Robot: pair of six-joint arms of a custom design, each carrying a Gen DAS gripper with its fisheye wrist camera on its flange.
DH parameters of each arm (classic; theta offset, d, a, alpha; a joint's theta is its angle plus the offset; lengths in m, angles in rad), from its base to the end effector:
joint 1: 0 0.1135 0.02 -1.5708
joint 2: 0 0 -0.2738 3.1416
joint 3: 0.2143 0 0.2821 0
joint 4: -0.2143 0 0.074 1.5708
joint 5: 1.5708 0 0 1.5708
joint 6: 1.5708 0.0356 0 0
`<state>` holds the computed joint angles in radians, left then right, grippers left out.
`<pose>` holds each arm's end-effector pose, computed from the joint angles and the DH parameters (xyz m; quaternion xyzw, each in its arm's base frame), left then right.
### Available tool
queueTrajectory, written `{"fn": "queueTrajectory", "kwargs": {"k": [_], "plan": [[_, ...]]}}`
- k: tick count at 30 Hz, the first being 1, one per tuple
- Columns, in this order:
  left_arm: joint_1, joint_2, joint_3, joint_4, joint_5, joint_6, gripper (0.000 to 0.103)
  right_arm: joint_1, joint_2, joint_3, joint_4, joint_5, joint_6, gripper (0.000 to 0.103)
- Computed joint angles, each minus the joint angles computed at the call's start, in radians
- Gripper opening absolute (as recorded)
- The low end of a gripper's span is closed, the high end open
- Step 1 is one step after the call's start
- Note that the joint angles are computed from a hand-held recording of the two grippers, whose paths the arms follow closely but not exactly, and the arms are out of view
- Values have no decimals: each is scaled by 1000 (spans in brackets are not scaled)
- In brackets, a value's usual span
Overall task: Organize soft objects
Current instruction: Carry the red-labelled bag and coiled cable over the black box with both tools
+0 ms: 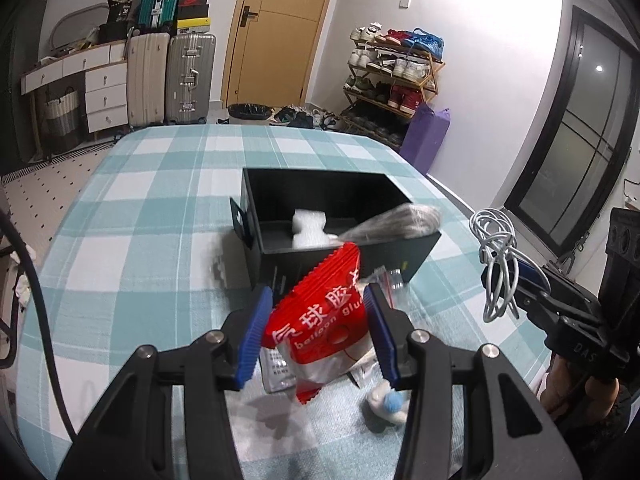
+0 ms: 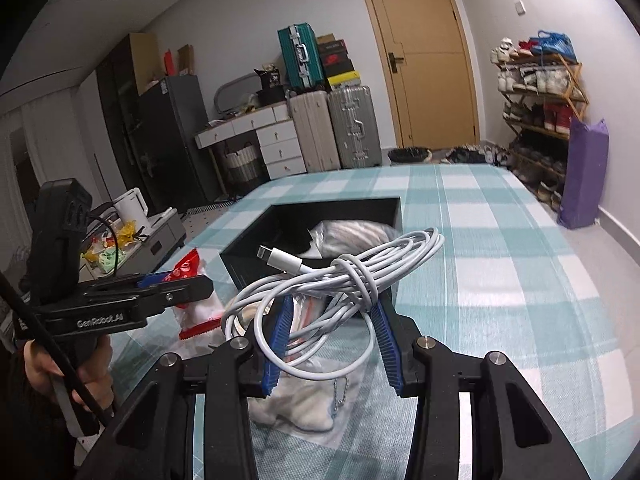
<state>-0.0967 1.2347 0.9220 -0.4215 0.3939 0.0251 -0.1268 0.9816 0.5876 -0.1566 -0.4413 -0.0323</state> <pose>0.2871 -0.0416 0.2727 0.1339 0.8896 -0.1930 0.3917 0.2359 -0.0148 0.2352 -0.0665 0.8556 0.1525 0.4901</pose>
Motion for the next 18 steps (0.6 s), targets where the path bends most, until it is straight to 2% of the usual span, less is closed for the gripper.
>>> {"fn": "queueTrajectory", "kwargs": {"k": [10, 18], "plan": [[1, 52, 90, -19, 12, -17, 47, 7, -11, 58, -45, -16, -16, 41], [3, 90, 143, -23, 35, -33, 47, 35, 29, 114, -27, -12, 20, 41]]}}
